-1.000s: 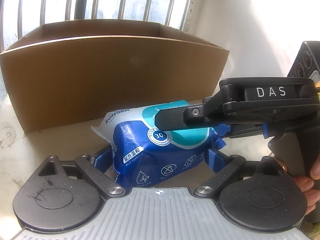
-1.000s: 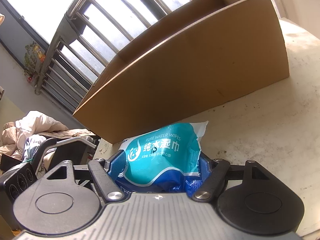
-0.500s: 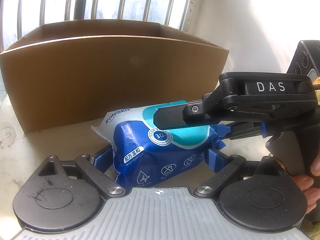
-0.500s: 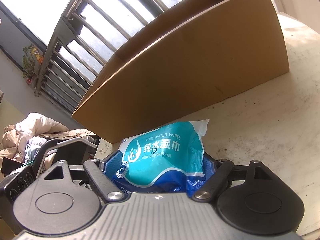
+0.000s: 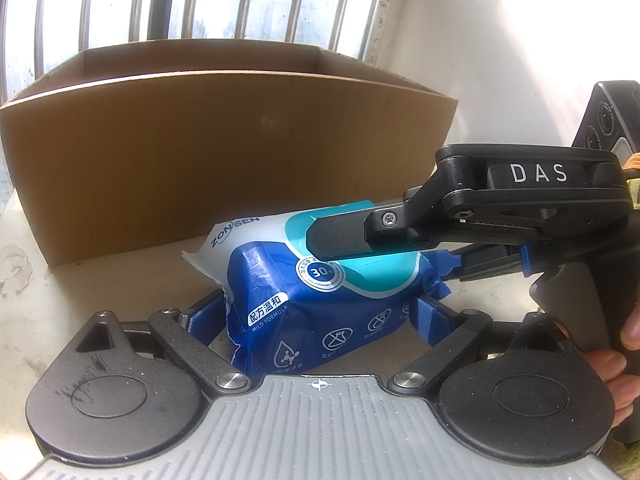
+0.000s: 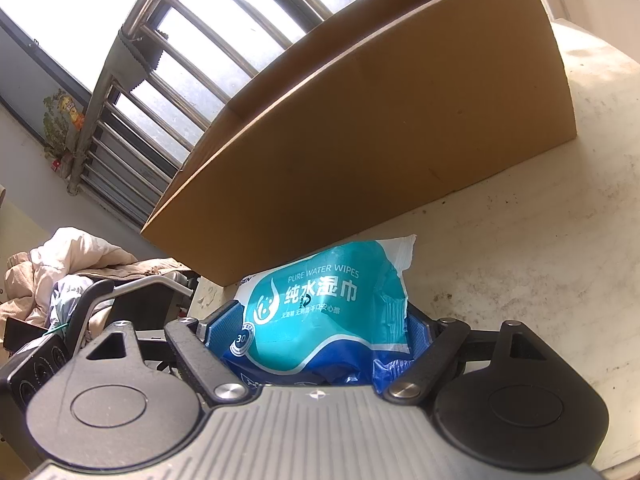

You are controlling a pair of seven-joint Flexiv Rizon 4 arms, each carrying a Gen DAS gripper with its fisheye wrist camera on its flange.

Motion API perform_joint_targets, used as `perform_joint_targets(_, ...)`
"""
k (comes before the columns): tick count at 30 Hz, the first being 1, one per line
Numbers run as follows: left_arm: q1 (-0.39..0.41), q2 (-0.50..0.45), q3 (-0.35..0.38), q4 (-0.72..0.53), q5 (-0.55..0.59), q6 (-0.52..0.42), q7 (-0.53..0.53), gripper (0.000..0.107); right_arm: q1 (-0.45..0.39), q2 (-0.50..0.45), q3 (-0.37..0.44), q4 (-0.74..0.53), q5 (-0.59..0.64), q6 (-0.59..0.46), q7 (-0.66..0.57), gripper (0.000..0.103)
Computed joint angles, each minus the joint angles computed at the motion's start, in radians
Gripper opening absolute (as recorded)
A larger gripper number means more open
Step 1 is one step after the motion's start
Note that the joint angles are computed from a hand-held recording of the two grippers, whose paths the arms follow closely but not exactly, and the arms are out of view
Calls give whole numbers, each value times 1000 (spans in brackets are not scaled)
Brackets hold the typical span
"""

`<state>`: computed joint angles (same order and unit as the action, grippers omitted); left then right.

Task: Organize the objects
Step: 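Hold the wet-wipes pack clamped in the right gripper beside the box, then lift the wet-wipes pack with the right gripper above the box rim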

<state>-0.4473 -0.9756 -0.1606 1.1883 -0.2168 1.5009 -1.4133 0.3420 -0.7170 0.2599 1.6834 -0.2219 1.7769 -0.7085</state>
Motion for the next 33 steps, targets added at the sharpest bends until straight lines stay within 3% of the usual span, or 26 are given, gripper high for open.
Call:
perform_joint_targets(8,1,-6,0,-11,1,-5,1,97,10,1,-10,3,10,1,5,88)
perform_joint_targets(20,-23,-30,63,-66,28,-53,-22,99,59,3,-74,20,27,53,1,87)
perform_joint_targets(25,-3,-41,24,-75,33,-45,8,95,70,4,-93,39,31,104,-13,73)
perform_joint_targets(27,20,-38,-20,-65,22,-47,35,94,27,-11,-46,39,10,131,-12,71)
perform_joint_targets(33,5,-19,11,-64,6,-94,17,95,-58,-48,38,43,-78,183,10,70)
